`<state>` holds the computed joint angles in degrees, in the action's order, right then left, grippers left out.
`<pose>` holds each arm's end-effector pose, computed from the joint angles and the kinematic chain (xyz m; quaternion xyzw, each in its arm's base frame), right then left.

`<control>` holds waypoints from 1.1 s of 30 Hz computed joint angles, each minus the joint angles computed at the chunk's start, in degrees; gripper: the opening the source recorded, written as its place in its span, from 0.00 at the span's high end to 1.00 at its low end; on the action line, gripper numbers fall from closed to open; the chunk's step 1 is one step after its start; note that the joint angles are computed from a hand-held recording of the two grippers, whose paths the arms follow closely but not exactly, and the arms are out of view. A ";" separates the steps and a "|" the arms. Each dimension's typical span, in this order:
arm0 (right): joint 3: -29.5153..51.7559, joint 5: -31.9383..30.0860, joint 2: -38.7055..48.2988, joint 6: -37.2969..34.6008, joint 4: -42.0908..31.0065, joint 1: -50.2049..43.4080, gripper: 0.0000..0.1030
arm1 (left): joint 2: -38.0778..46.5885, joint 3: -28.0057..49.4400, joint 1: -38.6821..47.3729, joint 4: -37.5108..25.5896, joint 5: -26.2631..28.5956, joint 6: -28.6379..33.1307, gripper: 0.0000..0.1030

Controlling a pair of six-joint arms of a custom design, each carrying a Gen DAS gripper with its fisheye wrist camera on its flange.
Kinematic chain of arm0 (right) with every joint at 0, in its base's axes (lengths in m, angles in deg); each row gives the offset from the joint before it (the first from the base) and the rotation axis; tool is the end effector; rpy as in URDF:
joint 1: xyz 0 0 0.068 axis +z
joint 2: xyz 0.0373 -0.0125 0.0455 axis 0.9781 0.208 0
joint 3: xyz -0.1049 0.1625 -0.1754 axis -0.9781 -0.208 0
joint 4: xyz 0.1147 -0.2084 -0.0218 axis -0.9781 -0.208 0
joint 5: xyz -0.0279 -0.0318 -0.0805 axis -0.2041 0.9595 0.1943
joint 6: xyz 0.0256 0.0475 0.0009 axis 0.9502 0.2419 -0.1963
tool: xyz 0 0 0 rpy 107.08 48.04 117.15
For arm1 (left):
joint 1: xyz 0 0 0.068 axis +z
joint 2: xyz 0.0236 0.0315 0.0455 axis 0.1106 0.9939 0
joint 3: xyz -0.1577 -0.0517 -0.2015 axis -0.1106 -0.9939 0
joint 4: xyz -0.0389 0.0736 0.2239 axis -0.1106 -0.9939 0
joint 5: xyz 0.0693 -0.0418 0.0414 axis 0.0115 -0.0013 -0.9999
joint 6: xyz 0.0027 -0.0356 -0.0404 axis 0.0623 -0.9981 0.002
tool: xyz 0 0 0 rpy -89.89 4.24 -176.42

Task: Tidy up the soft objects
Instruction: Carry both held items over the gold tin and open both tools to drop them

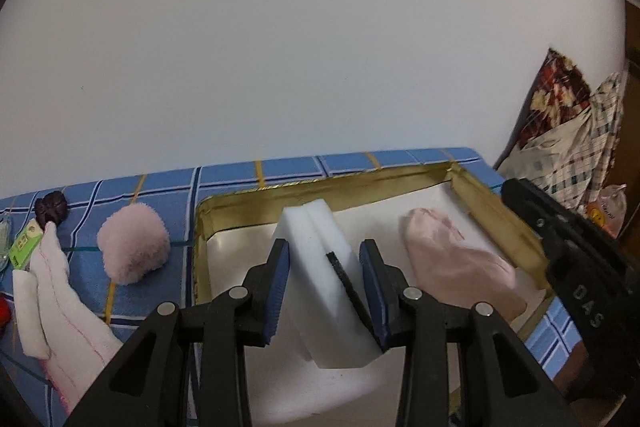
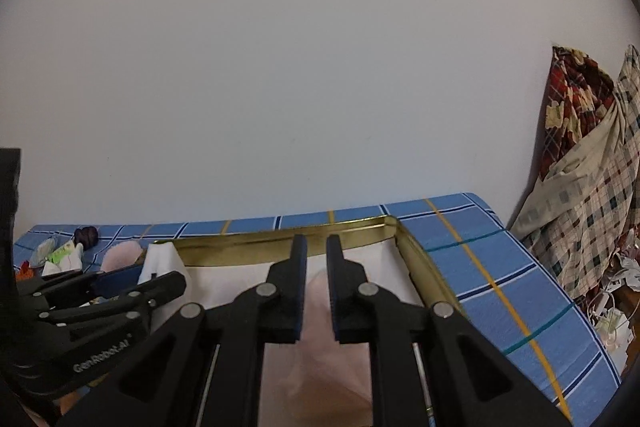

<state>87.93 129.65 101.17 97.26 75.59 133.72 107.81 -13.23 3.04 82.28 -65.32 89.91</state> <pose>0.1213 0.1287 0.1909 0.0481 0.8332 0.0104 0.5507 0.1748 -0.0191 0.1767 0.1090 0.8868 -0.1147 0.4342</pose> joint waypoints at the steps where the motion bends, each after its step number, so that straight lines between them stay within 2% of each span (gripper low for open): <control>1: 0.48 1.07 0.24 1.00 -1.20 0.64 0.68 | -0.11 -0.11 0.14 -0.38 -0.40 0.35 0.58; 2: 1.05 2.34 0.19 2.03 -2.51 1.45 0.52 | -0.09 -0.11 -0.13 -0.49 -0.85 0.48 0.56; 3: 1.63 4.67 -0.08 3.90 -4.16 2.96 0.18 | -0.54 -0.03 -0.26 -1.27 -1.15 0.82 0.50; 4: 1.29 7.25 -1.16 5.14 -4.47 4.38 0.00 | -0.80 0.06 -0.20 -1.79 -1.12 0.95 0.34; 6: -0.70 14.85 -5.09 6.86 -3.63 8.87 0.00 | -2.65 -0.32 0.00 -2.21 -1.55 0.07 0.15; 10: 0.69 18.52 -6.08 9.96 -7.72 10.88 0.00 | -7.73 -2.10 -0.62 -1.79 -4.06 -0.36 0.13; 14: 2.29 16.26 -4.14 11.20 -9.36 9.24 0.00 | -12.29 -3.79 -5.37 -2.04 -15.62 -0.52 0.13; 17: 2.02 17.26 -4.47 11.04 -9.35 9.19 0.00 | -18.60 -5.87 -5.07 -1.99 -18.61 1.08 0.12; 21: 0.65 19.51 -6.76 12.49 -10.18 10.32 0.00 | -21.71 -5.85 4.02 -3.69 -10.69 1.70 0.12; 27: -1.71 22.94 -10.04 12.91 -10.34 13.67 0.00 | -22.53 -8.06 14.27 -1.77 -3.81 5.05 0.12; 29: -2.02 25.40 -9.84 14.83 -11.43 15.93 0.00 | -25.42 -9.55 18.94 -2.18 0.45 6.72 0.12; 32: -3.43 27.55 -9.42 12.13 -6.99 17.23 0.00 | -26.93 -11.05 24.55 -1.54 6.44 7.99 0.12; 33: -2.36 28.41 -7.40 15.06 -9.22 17.60 0.00 | -26.61 -11.04 25.92 -1.50 8.00 8.36 0.12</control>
<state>85.57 158.06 93.78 112.32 66.37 151.32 81.20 -24.26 28.96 80.78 -57.32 98.26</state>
